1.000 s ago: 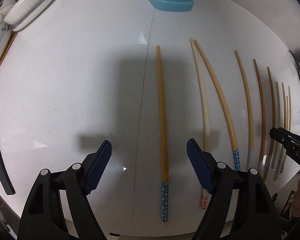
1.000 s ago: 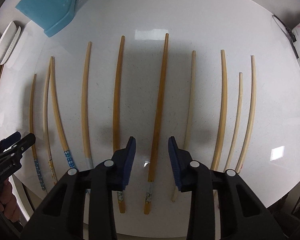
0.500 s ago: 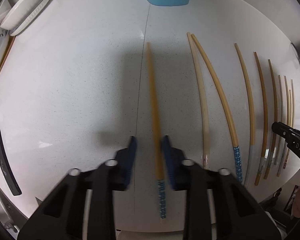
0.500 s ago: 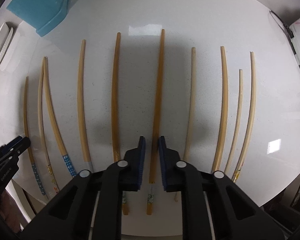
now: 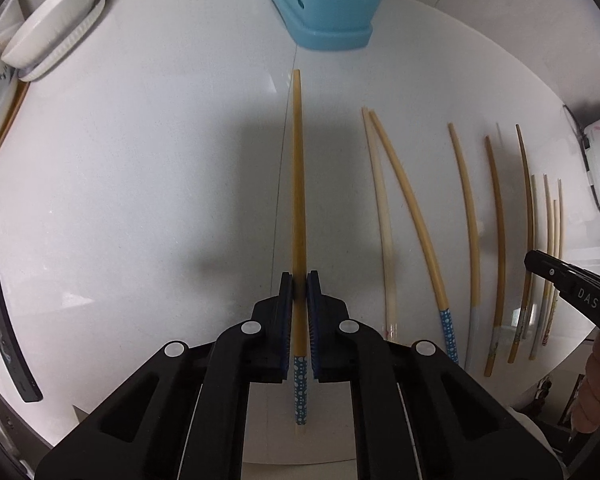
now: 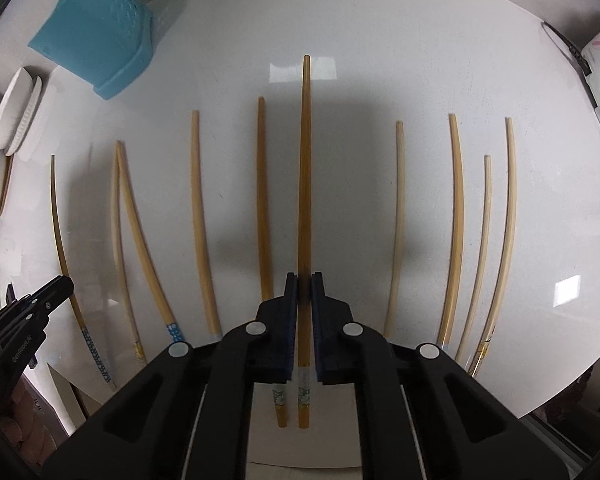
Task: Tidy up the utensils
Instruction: 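Lift both held chopsticks upright and carry them over the blue holder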
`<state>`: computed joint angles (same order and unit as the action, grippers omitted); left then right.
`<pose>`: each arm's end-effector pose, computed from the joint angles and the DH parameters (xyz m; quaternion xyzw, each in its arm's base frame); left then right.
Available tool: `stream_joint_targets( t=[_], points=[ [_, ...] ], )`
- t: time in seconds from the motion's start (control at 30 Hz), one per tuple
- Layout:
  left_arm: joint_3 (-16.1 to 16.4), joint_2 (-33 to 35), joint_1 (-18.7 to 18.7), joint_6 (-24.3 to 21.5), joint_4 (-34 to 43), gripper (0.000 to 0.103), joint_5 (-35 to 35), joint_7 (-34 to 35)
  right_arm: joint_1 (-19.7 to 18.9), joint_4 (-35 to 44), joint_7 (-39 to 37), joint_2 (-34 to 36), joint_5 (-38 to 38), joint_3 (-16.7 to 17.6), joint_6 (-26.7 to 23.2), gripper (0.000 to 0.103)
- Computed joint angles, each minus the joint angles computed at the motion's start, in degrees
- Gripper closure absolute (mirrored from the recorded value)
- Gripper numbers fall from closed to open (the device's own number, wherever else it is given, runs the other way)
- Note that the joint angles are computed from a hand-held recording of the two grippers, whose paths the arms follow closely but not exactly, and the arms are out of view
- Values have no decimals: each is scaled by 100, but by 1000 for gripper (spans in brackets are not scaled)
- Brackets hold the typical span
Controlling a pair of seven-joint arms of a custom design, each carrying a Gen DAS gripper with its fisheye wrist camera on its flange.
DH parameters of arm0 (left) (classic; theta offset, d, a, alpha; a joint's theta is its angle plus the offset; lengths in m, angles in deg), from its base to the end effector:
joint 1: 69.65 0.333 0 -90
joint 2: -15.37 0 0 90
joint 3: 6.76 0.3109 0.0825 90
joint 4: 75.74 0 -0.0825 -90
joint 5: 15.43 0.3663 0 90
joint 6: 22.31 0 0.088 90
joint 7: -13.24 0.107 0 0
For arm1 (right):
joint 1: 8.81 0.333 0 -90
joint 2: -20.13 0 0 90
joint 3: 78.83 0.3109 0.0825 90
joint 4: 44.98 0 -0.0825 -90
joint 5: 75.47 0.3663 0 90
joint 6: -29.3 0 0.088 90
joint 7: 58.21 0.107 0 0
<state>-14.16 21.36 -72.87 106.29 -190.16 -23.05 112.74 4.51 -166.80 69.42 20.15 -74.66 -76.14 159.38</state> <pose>0.5643 -0.1080 0.4267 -0.6013 0.7935 -0.0940 0.0062 0.5187 0.1492 0.4274 -0.5570 0.8274 -0.0170 0.0700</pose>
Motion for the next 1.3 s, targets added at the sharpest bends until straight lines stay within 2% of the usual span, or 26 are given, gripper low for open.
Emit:
stream_joint_targets(
  t=[0.3, 0.63, 0.93, 1.3],
  points=[
    [12, -161, 63, 456, 111, 96, -198, 114, 27, 68, 175, -208, -291, 13, 484, 97],
    [-71, 27, -21, 1038, 552, 96, -517, 264, 15, 97, 273, -415, -776, -5, 1084, 97],
    [-76, -161, -20, 890, 998, 96, -727, 358, -40, 522, 312, -238, -1209, -3, 1450, 97],
    [-84, 489, -23, 394, 2726, 96, -686, 236, -22, 1514, 428, 346, -1800, -34, 1900, 97]
  ],
)
